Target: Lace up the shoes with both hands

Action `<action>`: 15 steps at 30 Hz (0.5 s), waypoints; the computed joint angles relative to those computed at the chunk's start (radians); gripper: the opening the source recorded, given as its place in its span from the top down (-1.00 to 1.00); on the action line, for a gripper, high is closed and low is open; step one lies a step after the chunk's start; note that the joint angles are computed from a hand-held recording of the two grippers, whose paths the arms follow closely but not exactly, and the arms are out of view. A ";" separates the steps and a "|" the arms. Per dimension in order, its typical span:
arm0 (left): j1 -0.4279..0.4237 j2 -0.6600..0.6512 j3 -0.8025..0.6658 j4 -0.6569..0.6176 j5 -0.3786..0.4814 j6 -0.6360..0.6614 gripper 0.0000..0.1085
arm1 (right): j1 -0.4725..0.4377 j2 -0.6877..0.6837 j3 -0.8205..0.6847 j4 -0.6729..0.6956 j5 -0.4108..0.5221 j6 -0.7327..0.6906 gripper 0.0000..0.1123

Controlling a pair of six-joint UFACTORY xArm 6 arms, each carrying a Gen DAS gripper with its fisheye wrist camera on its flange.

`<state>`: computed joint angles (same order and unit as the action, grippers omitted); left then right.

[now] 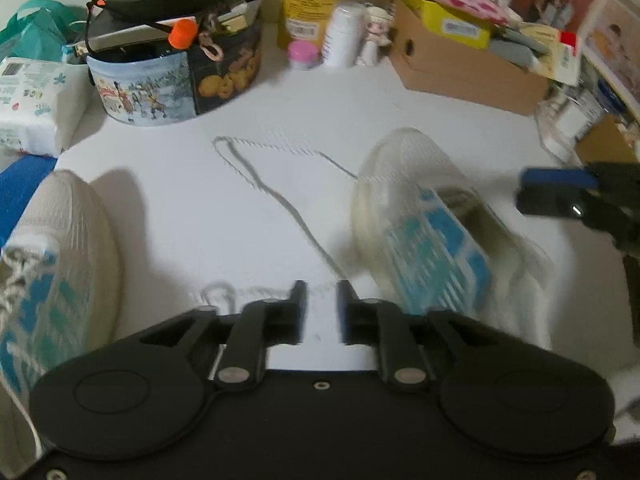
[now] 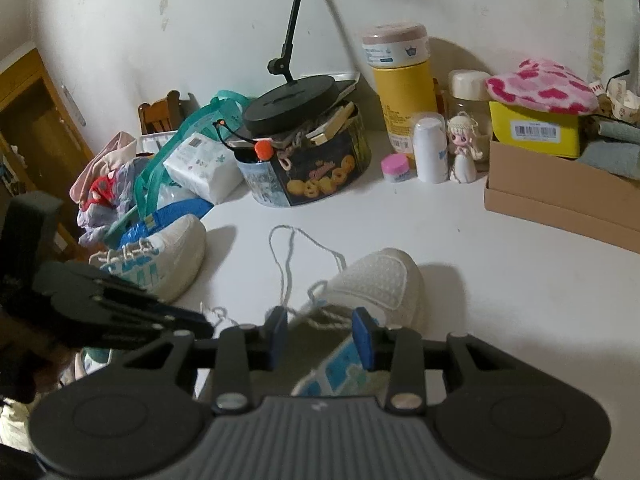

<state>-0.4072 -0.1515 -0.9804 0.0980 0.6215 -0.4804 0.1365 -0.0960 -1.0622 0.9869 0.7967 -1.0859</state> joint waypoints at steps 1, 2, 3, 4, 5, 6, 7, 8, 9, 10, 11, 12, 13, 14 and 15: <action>0.005 0.014 -0.011 -0.011 -0.002 0.011 0.52 | 0.005 0.007 -0.007 -0.004 -0.004 0.012 0.34; 0.012 0.035 -0.025 -0.023 -0.005 0.021 0.52 | 0.010 0.013 -0.014 -0.007 -0.009 0.022 0.34; 0.020 0.061 -0.041 -0.037 -0.009 0.030 0.52 | 0.014 0.019 -0.020 -0.012 -0.013 0.032 0.34; 0.023 0.084 -0.054 -0.045 -0.015 0.044 0.52 | 0.018 0.024 -0.025 -0.017 -0.016 0.043 0.34; 0.025 0.106 -0.066 -0.051 -0.021 0.060 0.52 | 0.021 0.028 -0.028 -0.022 -0.020 0.051 0.34; 0.025 0.124 -0.078 -0.057 -0.027 0.098 0.52 | 0.023 0.030 -0.030 -0.027 -0.023 0.058 0.34; 0.025 0.143 -0.098 -0.068 -0.011 0.146 0.52 | 0.026 0.033 -0.034 -0.035 -0.027 0.070 0.34; 0.024 0.163 -0.122 -0.079 0.018 0.193 0.52 | 0.029 0.037 -0.038 -0.045 -0.029 0.086 0.34; 0.026 0.185 -0.150 -0.076 0.055 0.199 0.52 | 0.030 0.038 -0.040 -0.050 -0.033 0.097 0.34; 0.031 0.197 -0.164 -0.089 0.069 0.203 0.53 | 0.030 0.039 -0.040 -0.051 -0.035 0.102 0.34; 0.035 0.204 -0.169 -0.115 0.069 0.218 0.53 | 0.030 0.042 -0.043 -0.056 -0.038 0.113 0.34; 0.036 0.208 -0.172 -0.122 0.068 0.221 0.53 | 0.030 0.044 -0.044 -0.062 -0.042 0.122 0.34; 0.035 0.210 -0.173 -0.118 0.067 0.219 0.53 | 0.030 0.046 -0.045 -0.066 -0.047 0.129 0.33; 0.031 0.215 -0.177 -0.108 0.066 0.213 0.53 | 0.030 0.048 -0.046 -0.069 -0.053 0.136 0.33; 0.027 0.222 -0.182 -0.088 0.066 0.193 0.60 | 0.030 0.051 -0.046 -0.071 -0.057 0.144 0.32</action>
<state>-0.3798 0.0700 -1.1629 0.0100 0.6879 -0.2874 0.1662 -0.0454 -1.1087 0.9162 0.7396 -0.9418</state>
